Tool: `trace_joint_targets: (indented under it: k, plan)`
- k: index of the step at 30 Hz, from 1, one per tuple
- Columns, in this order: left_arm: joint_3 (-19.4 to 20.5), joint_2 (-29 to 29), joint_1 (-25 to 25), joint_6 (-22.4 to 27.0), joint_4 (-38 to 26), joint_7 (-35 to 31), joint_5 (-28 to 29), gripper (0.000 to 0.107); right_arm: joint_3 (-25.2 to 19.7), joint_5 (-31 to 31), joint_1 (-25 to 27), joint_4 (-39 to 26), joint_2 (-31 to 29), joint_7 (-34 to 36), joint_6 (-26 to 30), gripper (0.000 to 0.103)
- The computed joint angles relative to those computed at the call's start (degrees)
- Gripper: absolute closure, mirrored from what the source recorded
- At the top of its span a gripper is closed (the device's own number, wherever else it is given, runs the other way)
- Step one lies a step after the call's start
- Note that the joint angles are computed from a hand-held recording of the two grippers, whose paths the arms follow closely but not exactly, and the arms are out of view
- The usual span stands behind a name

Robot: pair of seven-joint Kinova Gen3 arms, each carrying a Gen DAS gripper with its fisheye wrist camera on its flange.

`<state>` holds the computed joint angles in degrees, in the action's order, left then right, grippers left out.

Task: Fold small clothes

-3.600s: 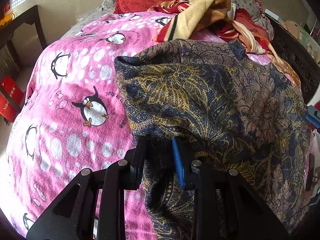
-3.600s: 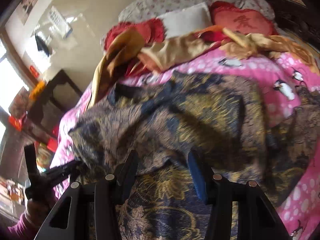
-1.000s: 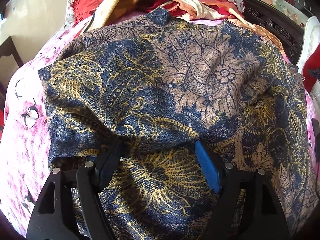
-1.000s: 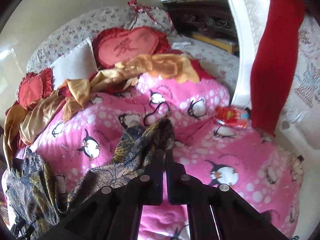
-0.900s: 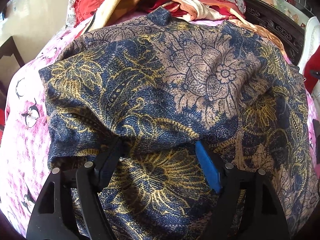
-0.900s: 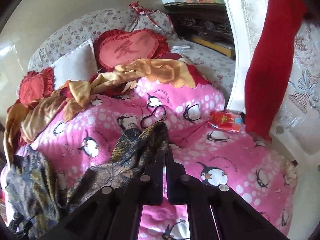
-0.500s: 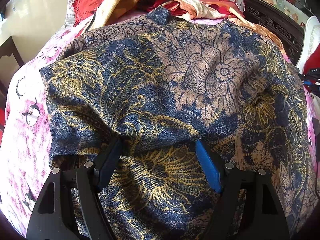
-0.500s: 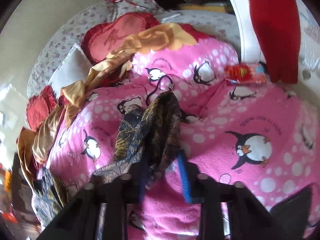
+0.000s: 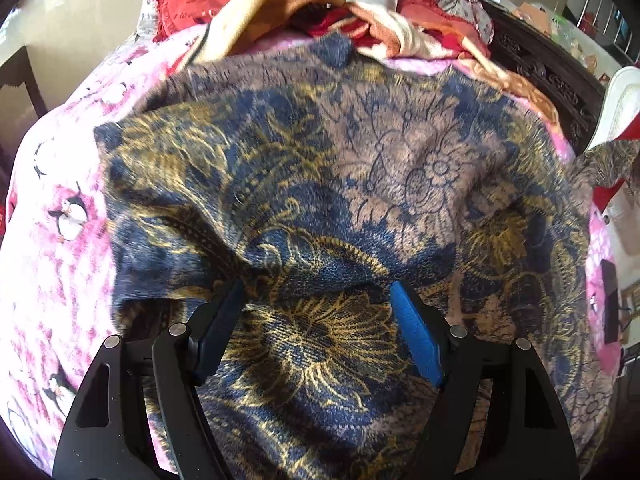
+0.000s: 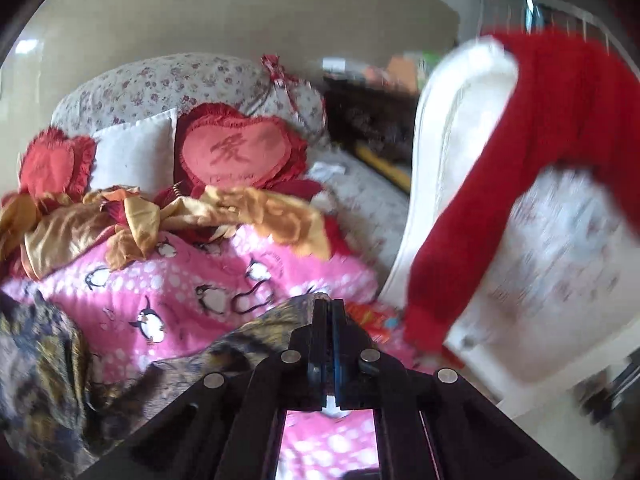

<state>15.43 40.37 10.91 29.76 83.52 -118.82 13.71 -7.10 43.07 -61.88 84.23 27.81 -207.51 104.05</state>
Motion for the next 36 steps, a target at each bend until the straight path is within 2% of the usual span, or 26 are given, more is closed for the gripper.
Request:
trace_joint_targets:
  k: [2,4,6,8,12,17,23,26,27,28,29,30,31,33,36]
  plan:
    - [0.02,-1.26,-0.33,-1.82,1.43,-0.37,0.01,0.031,1.79,1.97,-2.31,-3.92,1.39,4.66,4.00,0.102]
    - [0.54,-2.02,-1.29,-2.30,2.01,-0.64,0.46,0.031,6.93,4.32,-6.67,-6.56,2.33,9.32,4.64,0.102]
    - [1.46,-2.65,-2.86,-2.28,2.50,-1.12,1.52,0.031,11.46,5.83,-10.90,-7.41,0.96,11.47,1.55,0.102]
    - [2.02,-3.02,-3.92,-2.49,2.63,-1.49,2.51,0.031,12.02,7.49,-12.54,-8.11,-1.78,9.88,-3.11,0.102]
    - [3.28,-3.88,-6.22,-3.52,3.63,-3.39,4.19,0.031,6.34,14.46,-10.78,-9.08,-4.58,9.70,-12.43,0.102]
    - [3.58,-4.20,-8.11,-4.32,3.61,-4.22,6.05,0.031,-6.93,19.43,0.18,-17.44,-1.15,18.19,-24.08,0.102]
    - [3.41,-4.14,-10.83,-4.09,2.93,-4.18,8.09,0.031,-20.66,22.50,11.82,-31.61,10.91,31.45,-38.06,0.102]
    - [2.28,-3.79,-10.88,-3.49,2.01,-3.00,8.22,0.031,-28.51,23.27,16.88,-38.44,18.45,33.65,-45.06,0.100]
    - [2.15,-3.63,-11.08,-3.14,1.70,-2.71,8.33,0.031,-30.13,22.84,17.73,-40.62,20.97,33.24,-47.39,0.098]
    - [2.12,-3.46,-11.33,-2.92,1.45,-2.57,8.47,0.031,-30.69,21.88,18.06,-41.95,22.83,31.90,-49.72,0.084]
    - [2.05,-3.36,-11.49,-2.81,1.34,-2.46,8.54,0.031,-30.19,21.86,17.94,-42.22,23.95,29.62,-52.05,0.060]
    - [2.05,-3.23,-11.66,-2.65,1.22,-2.53,8.53,0.031,-28.62,22.52,17.38,-41.47,24.29,27.29,-54.38,0.051]
    - [2.02,-3.08,-11.74,-2.47,1.04,-2.65,8.43,0.031,-26.00,22.27,16.45,-40.10,24.30,24.96,-56.71,0.048]
    - [1.79,-2.80,-11.55,-2.29,0.73,-2.76,8.10,0.031,-23.94,21.73,15.72,-36.87,24.00,20.61,-61.19,0.048]
    - [2.94,-2.37,-12.27,-2.42,0.73,-3.85,8.65,0.031,-18.14,19.18,12.81,-29.18,20.46,17.02,-62.07,0.048]
